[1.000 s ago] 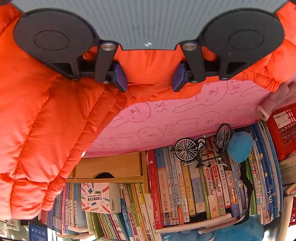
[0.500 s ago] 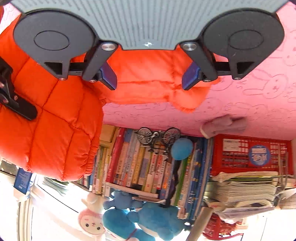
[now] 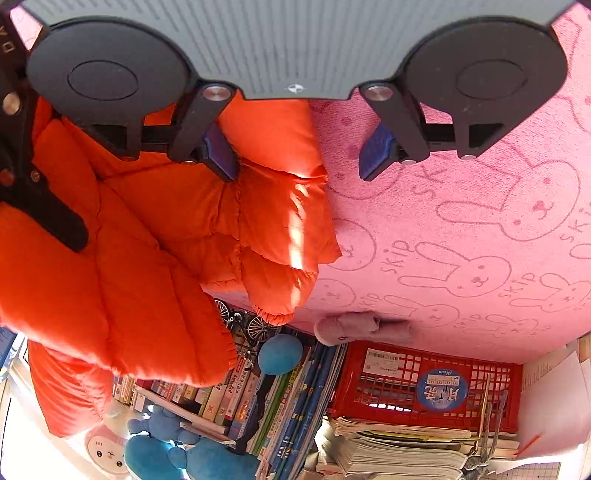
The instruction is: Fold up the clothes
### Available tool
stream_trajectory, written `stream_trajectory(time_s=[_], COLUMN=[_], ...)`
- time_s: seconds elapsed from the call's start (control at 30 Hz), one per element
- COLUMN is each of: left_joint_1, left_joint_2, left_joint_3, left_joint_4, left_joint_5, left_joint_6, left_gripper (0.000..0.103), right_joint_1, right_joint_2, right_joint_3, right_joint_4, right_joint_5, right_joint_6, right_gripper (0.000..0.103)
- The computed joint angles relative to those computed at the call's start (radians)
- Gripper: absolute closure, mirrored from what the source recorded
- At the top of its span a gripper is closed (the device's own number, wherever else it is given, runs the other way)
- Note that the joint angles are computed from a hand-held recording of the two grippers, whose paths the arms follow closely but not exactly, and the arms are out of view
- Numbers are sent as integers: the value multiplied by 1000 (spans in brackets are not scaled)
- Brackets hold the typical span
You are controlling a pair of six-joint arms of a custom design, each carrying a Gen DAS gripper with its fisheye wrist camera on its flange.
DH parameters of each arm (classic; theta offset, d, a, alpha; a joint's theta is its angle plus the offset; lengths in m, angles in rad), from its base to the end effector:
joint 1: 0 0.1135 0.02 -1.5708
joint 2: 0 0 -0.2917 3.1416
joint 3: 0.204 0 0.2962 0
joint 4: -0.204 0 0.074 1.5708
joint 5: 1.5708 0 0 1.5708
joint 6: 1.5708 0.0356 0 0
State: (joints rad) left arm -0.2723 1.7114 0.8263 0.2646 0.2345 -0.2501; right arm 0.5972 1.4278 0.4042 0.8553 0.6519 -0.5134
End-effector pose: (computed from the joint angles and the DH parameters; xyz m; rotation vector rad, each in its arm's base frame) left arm 0.3632 -0.1100 0.1527 0.1593 2.2200 -0.5480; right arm 0.2449 0.1404 0.1686 -0.4736 1.6641 -0.5030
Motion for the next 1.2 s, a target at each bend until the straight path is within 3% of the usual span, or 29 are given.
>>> stream_trajectory(time_s=[0.13,0.3,0.5,0.57,0.7,0.8,0.97,1.1,1.2], left_joint_1=[95,77,191,216,189,114,-21,-81,-89], left_joint_2=[-4,-23,-138,-192,-226,-176,-64,-31,-8], left_joint_3=[-36,-38,-67,-77,-39,41,144,134,136], left_joint_4=[51,22,18,38,55,12,-12,57,57], left_joint_5=[175,128,151,191,273,218,-77,-300,-358], left_joint_6=[-87,-30,-73,-45,13,71,174,263,299], left_gripper=[34,37,39,37,20,13,14,31,36], right_joint_1=[29,75,106,115,134,148,172,181,190], right_joint_2=[65,131,220,244,294,313,328,338,335], right_joint_3=[-8,-2,-11,-11,-2,2,-8,-9,-14], right_joint_4=[59,107,194,215,251,263,287,290,282], right_joint_5=[10,26,47,50,58,64,84,89,79], right_joint_6=[-46,-78,-149,-171,-221,-253,-294,-302,-292], right_gripper=[64,65,65,65,65,65,65,64,64])
